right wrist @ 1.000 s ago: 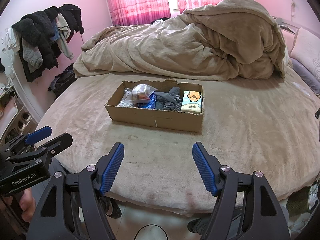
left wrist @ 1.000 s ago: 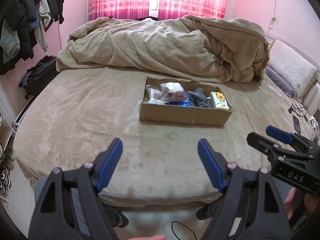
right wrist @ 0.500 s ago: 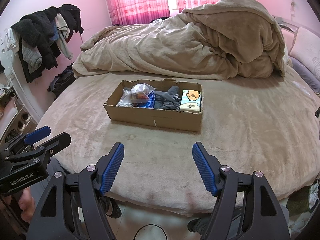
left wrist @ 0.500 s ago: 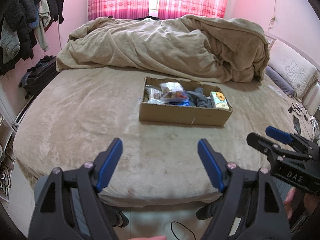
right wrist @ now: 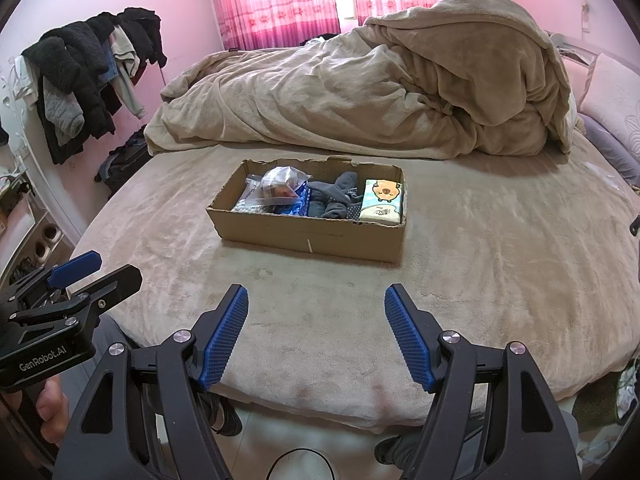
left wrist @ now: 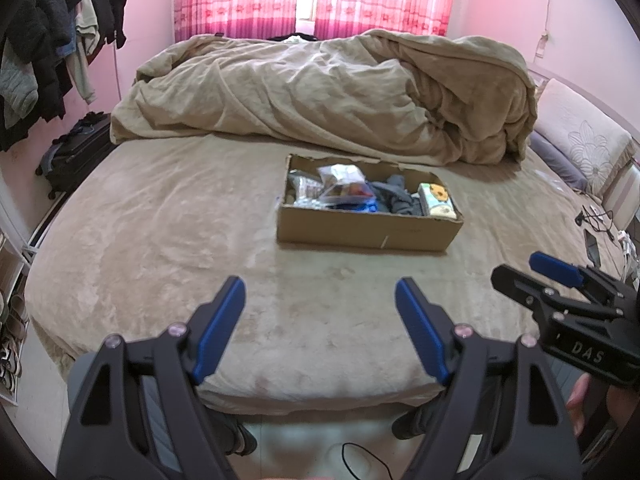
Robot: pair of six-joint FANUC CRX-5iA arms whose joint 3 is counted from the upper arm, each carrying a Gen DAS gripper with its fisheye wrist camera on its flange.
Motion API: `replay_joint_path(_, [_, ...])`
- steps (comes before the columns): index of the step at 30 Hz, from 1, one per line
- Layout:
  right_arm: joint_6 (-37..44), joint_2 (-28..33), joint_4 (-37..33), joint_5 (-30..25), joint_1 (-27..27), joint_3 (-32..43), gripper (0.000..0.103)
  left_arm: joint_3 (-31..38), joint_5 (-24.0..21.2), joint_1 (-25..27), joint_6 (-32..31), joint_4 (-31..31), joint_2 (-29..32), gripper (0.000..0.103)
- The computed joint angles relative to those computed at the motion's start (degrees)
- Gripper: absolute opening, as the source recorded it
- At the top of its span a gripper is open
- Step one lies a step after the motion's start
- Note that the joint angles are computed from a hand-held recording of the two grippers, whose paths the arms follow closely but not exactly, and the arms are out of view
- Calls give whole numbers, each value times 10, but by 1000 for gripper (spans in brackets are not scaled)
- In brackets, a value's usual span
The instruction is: Organize objects
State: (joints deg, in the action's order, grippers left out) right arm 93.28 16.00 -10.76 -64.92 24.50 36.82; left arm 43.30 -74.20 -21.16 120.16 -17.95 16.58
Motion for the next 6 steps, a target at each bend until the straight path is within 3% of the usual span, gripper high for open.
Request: replay_joint_path(6, [2,0,1,2,0,-1,74,-6,6,0,-2,-14,-2,79])
